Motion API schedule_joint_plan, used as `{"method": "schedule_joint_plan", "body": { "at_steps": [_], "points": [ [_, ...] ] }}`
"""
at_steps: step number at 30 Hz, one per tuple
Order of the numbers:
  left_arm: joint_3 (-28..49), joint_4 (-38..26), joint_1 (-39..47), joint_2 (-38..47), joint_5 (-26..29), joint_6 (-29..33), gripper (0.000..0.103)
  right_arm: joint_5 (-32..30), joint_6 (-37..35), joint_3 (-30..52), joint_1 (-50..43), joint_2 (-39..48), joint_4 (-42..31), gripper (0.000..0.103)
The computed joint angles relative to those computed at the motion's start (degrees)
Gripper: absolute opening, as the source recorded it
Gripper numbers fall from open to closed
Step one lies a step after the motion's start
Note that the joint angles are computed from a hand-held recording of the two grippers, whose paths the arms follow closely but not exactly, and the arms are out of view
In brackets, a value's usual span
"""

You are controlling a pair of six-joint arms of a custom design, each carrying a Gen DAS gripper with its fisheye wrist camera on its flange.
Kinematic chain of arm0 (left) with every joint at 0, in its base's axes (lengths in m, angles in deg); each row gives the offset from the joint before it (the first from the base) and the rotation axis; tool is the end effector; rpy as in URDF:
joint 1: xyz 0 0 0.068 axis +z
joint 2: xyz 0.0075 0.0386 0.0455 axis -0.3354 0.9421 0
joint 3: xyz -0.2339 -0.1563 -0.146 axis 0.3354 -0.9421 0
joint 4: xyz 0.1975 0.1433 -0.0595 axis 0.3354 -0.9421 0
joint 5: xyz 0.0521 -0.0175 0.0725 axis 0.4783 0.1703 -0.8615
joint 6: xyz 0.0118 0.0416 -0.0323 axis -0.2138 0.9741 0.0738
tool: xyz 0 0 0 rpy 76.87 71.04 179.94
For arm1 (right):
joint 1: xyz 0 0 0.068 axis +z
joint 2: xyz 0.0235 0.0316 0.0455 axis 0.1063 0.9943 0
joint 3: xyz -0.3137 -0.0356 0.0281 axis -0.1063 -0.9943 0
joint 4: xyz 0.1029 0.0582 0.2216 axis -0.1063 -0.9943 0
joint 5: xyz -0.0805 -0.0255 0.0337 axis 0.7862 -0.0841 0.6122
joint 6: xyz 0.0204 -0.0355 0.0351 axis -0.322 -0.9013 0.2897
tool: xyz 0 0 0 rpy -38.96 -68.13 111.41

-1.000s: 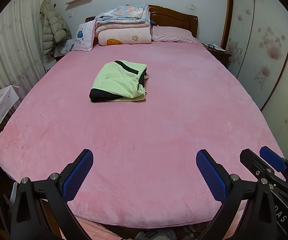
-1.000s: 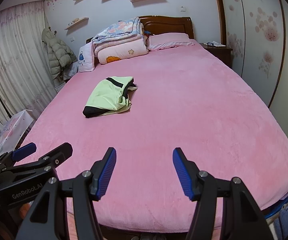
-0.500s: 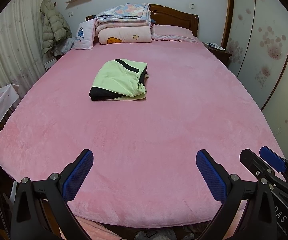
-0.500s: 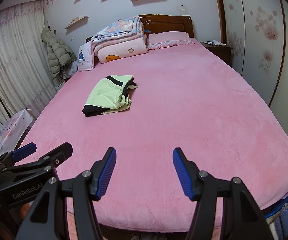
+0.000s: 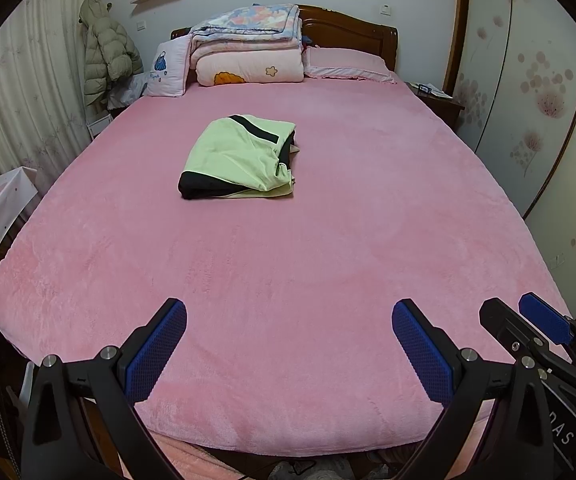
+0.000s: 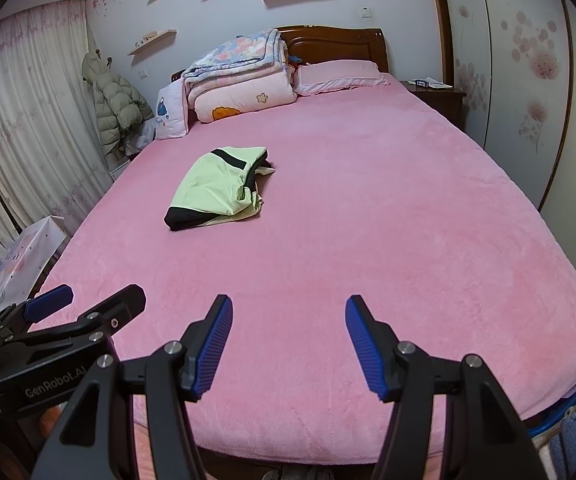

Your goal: Fold large clothes

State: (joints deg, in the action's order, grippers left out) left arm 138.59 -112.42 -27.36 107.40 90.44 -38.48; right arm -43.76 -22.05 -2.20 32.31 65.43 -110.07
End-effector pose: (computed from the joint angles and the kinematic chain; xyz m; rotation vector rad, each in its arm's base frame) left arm 0.2593 -0.0410 0.4032 0.4500 2.4074 -0.1693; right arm 0.2105 0.0871 0.3195 0.5121 2.2834 0.0560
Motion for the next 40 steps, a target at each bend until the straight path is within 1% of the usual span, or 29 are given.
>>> {"method": "schedule_joint_plan", "body": {
  "at_steps": [17,27,28,40],
  "points": [
    [0.5,-0.3,1.6,0.9,1.2,1.6,0.101,-0.5,-0.3,0.5,-0.5,-0.1,-0.6,0.059],
    [0.8,-0.5,1.8,1.3,1.3,1.9,0.101,1.6,3.4,-1.7,3.5,0.1,0.1,0.059],
    [0.9,-0.7,2.0,1.3,1.4,2.0,0.101,1.0,2.6,-1.4,2.5,0.2,0.1,0.059],
    [1.6,-1.2,4.1,2.9,2.5,4.4,0.101,1.7,5.1,-1.9,4.6,0.3,-0.5,0.059]
  ]
}}
